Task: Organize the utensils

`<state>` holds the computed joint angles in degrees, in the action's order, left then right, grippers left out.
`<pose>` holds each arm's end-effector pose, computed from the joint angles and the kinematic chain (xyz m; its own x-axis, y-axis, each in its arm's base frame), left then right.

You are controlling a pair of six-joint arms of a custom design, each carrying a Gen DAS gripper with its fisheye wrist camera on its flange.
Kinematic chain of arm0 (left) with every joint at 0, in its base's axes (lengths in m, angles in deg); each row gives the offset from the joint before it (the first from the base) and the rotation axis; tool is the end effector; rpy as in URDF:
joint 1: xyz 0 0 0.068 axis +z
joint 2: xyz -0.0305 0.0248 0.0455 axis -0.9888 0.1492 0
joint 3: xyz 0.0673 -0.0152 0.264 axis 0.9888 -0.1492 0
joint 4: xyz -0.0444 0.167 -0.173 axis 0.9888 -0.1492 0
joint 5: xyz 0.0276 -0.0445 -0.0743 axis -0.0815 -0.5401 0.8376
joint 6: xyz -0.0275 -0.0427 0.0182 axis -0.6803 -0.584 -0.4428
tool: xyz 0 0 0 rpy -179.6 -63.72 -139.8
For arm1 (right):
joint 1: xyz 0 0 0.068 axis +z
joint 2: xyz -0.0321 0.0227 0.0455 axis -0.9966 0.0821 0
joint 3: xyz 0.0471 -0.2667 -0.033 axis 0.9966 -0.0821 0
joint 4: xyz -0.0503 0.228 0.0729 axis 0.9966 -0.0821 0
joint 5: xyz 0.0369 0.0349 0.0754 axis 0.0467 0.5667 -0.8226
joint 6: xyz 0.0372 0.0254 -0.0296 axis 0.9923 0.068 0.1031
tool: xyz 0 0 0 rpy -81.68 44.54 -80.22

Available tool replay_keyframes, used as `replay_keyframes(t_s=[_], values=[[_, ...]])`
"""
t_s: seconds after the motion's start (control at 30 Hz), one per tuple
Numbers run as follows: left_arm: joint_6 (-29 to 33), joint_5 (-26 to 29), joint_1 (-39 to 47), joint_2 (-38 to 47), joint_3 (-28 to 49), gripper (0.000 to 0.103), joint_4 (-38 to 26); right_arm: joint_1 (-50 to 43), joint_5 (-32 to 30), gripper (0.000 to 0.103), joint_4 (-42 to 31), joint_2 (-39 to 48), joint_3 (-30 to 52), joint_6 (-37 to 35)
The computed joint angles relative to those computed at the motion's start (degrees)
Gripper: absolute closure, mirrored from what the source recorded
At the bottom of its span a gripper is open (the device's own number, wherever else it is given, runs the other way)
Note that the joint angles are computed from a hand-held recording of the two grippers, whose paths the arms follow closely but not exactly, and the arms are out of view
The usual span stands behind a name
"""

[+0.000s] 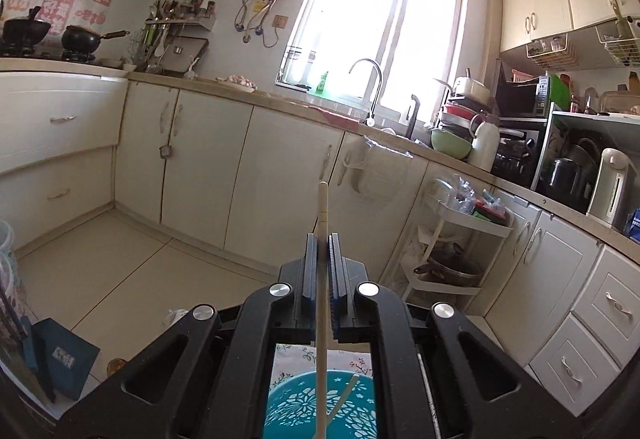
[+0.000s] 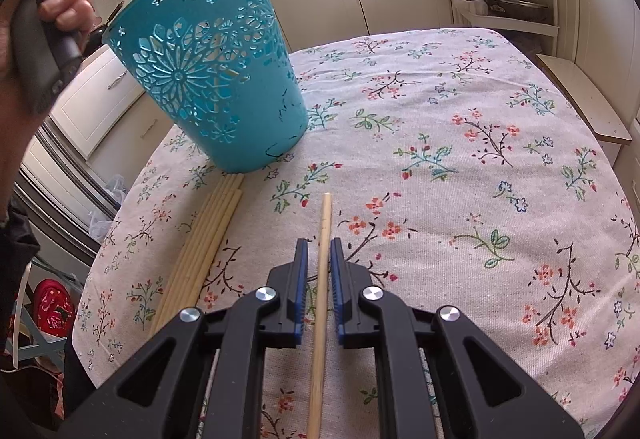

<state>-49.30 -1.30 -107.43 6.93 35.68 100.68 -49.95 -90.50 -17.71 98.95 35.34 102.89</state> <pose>0.3389 -0.1416 0.2699 -0.1583 -0.3420 -0.9263 -0.2755 0.9161 -0.2912 0.2142 0.1602 0.1307 -0.8131 -0.0962 -0.5741 -0.3814 0.8331 0.4006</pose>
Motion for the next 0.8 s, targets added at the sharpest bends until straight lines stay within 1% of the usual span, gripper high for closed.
replay_keyframes(t_s=[0.1,0.17,0.27,0.33,0.37,0.4,0.43,0.47,0.5,0.57,0.63,0.67,0.7,0.73,0.77,0.8], values=[[-0.35,-0.49,-0.54,1.18,-1.52,0.098,1.21,-0.14,-0.14,0.091,0.00,0.02,-0.02,-0.10],[0.63,-2.22,-1.43,0.50,-2.85,0.098,2.42,-0.25,-0.29,0.091,-0.01,-0.13,-0.10,-0.15],[0.75,-1.30,-1.96,0.57,-2.12,0.098,-1.46,-0.36,-0.42,0.091,0.04,-0.19,-0.16,-0.19],[0.08,-0.71,-2.33,0.11,-2.08,0.096,-4.26,-0.33,-0.41,0.091,0.15,-0.19,-0.22,-0.15],[-0.25,-0.27,-2.51,-0.27,-2.01,0.093,-5.80,-0.29,-0.40,0.091,0.16,-0.21,-0.23,-0.09],[-0.67,0.24,-2.63,-0.81,-2.10,0.087,-7.82,-0.29,-0.43,0.091,0.27,-0.19,-0.28,-0.05],[-0.82,0.06,-2.91,-1.41,-2.58,0.082,-8.55,-0.21,-0.45,0.091,0.23,-0.27,-0.29,0.07],[-0.89,-0.36,-3.27,-2.41,-3.38,0.072,-9.42,-0.37,-0.64,0.091,0.26,-0.27,-0.32,0.00],[-0.86,-1.22,-3.82,-3.69,-4.27,0.065,-10.66,-0.58,-0.90,0.091,0.31,-0.27,-0.37,-0.11],[-1.10,-3.95,-5.12,-7.32,-6.92,0.058,-12.29,-0.86,-1.46,0.090,0.46,-0.30,-0.47,-0.29],[-1.99,-8.14,-7.11,-13.25,-11.84,0.054,-12.89,-1.08,-2.26,0.086,0.67,-0.32,-0.52,-0.69],[-2.76,-10.12,-7.94,-15.81,-13.56,0.049,-13.85,-1.09,-2.53,0.085,0.75,-0.32,-0.55,-0.81],[-4.89,-13.56,-9.56,-19.21,-16.58,0.044,-15.43,-1.12,-2.78,0.083,0.89,-0.26,-0.59,-0.90],[-6.83,-15.37,-10.49,-21.60,-18.53,0.042,-17.33,-1.19,-3.01,0.082,0.89,-0.21,-0.53,-1.00],[-10.28,-17.01,-11.52,-23.87,-20.67,0.038,-20.55,-1.14,-2.96,0.082,0.77,-0.21,-0.42,-1.00],[-13.26,-17.40,-12.03,-25.16,-22.28,0.034,-23.15,-0.98,-2.73,0.082,0.68,-0.23,-0.39,-1.00]])
